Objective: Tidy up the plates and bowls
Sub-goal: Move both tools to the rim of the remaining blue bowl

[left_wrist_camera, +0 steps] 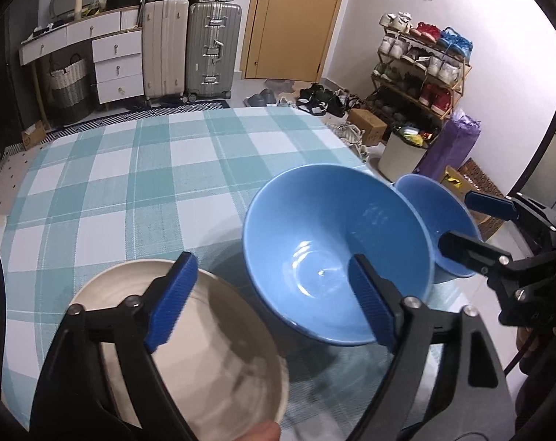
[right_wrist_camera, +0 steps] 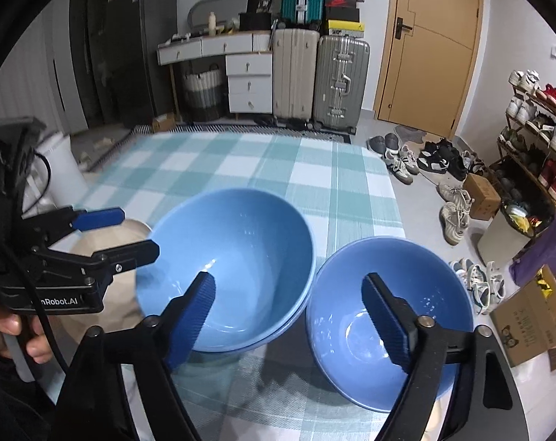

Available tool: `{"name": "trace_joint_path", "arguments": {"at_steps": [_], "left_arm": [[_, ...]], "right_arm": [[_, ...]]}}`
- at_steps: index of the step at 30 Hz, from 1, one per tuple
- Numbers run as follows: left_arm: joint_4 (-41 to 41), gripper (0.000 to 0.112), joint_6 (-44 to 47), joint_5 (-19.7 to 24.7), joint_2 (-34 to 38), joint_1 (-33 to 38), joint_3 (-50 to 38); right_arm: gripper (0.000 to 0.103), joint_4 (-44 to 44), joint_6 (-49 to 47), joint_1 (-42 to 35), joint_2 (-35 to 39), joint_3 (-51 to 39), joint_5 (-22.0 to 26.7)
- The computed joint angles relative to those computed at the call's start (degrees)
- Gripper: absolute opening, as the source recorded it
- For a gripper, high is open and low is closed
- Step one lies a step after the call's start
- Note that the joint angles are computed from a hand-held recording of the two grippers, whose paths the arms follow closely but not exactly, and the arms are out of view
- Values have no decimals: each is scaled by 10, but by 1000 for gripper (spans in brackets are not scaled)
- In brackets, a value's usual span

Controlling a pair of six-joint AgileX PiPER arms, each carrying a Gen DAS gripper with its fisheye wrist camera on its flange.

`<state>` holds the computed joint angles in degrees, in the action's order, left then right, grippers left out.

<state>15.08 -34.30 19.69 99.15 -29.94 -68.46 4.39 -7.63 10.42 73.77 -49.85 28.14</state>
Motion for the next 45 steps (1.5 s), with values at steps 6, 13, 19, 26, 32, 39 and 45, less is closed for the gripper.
{"name": "trace_joint_path", "arguments": {"at_steps": [6, 13, 19, 26, 32, 39, 45], "left_arm": [[50, 102, -60, 35, -46, -41, 10], [102, 102, -134, 80, -76, -104, 5], [128, 102, -183, 114, -65, -156, -24], [147, 102, -204, 163, -17, -217, -90], [164, 102, -240, 210, 37, -266, -159], [144, 102, -249, 216, 73, -281, -207], [101, 88, -203, 202, 104, -280, -252]], "right_arm": [[96, 108, -101, -65, -69, 4, 46], [100, 240, -245, -197, -143, 3, 138], [102, 306, -344, -319, -174, 1, 216], [102, 392, -464, -467, -183, 6, 295], [102, 432, -549, -583, -166, 5, 358], [102, 458, -627, -676, -130, 4, 400], [102, 464, -645, -695, -96, 2, 396]]}}
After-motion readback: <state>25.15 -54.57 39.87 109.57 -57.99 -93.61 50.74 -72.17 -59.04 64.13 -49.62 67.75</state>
